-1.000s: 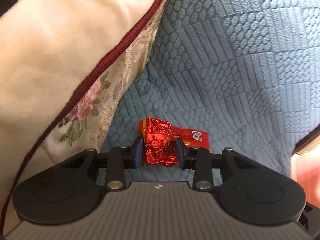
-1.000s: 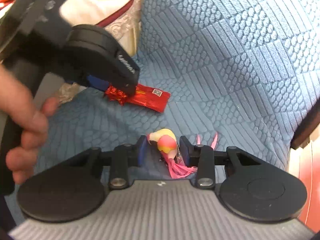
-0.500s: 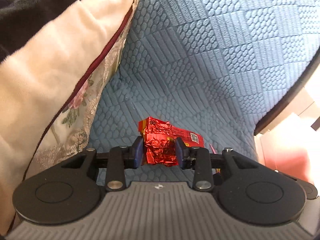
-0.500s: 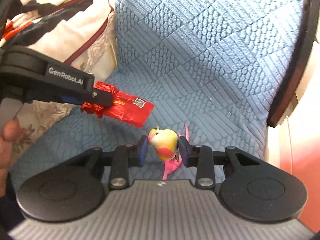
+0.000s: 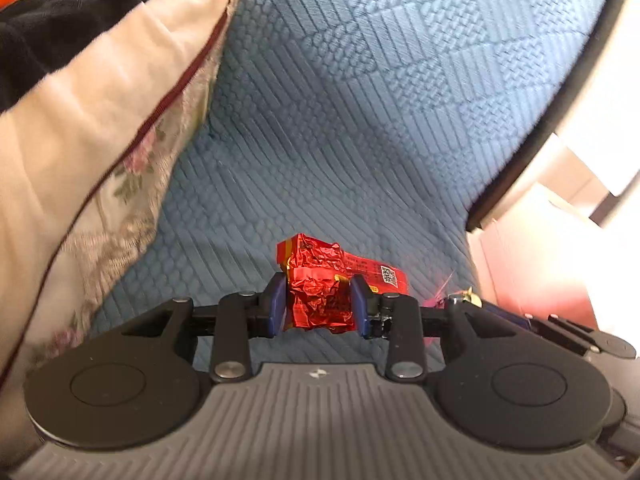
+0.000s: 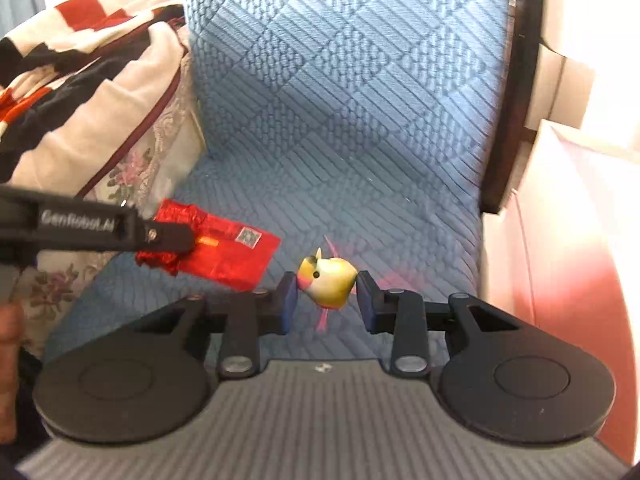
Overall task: Organize soft objects
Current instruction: 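Lift and carry the red packet and chick toy over the pink box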
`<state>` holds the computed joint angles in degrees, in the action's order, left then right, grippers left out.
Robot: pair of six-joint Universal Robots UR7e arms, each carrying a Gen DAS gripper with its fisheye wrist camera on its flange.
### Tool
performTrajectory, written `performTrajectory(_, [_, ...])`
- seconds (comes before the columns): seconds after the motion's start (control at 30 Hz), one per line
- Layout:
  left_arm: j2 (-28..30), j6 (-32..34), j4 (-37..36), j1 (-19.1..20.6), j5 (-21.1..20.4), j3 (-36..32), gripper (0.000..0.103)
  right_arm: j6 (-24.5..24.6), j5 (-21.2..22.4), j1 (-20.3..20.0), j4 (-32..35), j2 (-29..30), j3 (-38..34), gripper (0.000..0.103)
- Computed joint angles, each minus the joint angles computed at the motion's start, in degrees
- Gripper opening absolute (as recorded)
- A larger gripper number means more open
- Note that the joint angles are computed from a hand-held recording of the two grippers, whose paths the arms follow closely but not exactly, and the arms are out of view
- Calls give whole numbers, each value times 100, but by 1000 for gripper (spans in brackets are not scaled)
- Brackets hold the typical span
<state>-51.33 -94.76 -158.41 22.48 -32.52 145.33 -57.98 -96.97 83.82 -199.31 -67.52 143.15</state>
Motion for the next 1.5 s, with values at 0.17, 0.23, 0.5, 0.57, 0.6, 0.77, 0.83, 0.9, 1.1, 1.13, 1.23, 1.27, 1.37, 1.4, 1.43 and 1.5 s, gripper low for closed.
performTrajectory(0.17, [22,-303,141,-353,-198,99,39,85,92,-114,33,-350,158,35])
performTrajectory(0.23, [84,-409,128,-468,-264,102,39,133,118,-153,69,-485,211,35])
performTrajectory(0.5, [225,-575,52,-695,-326,51,39,130,245,-280,56,-1086,549,35])
performTrajectory(0.57, [234,-552,-94,-742,-348,94,39,111,314,-346,127,-1324,648,35])
performTrajectory(0.6, [223,-590,-69,-780,-354,100,39,119,339,-388,227,-1455,686,35])
performTrajectory(0.77, [152,-775,278,-981,-408,72,39,249,423,-541,692,-2039,806,35])
performTrajectory(0.83, [134,-781,410,-1044,-429,32,39,300,453,-577,876,-2228,835,35])
performTrajectory(0.9, [99,-844,511,-1113,-440,6,39,253,446,-565,947,-2351,870,35])
performTrajectory(1.1, [-57,-971,955,-1320,-482,-124,39,213,370,-438,1374,-2800,900,35])
performTrajectory(1.13, [-83,-902,909,-1327,-505,-135,39,246,378,-420,1450,-2875,888,35])
performTrajectory(1.23, [-168,-913,1055,-1385,-481,-211,39,296,434,-399,1652,-3107,850,35])
performTrajectory(1.27, [-189,-906,1059,-1399,-468,-228,39,312,456,-391,1712,-3183,830,35])
performTrajectory(1.37, [-197,-850,1080,-1419,-418,-331,39,384,552,-380,1916,-3410,755,35])
performTrajectory(1.4, [-182,-786,1070,-1416,-405,-378,39,387,582,-380,1973,-3483,731,35])
performTrajectory(1.43, [-167,-753,1075,-1413,-391,-429,39,398,624,-389,2049,-3557,702,35])
performTrajectory(1.5, [-138,-655,1015,-1408,-343,-526,39,424,737,-443,2282,-3747,628,35])
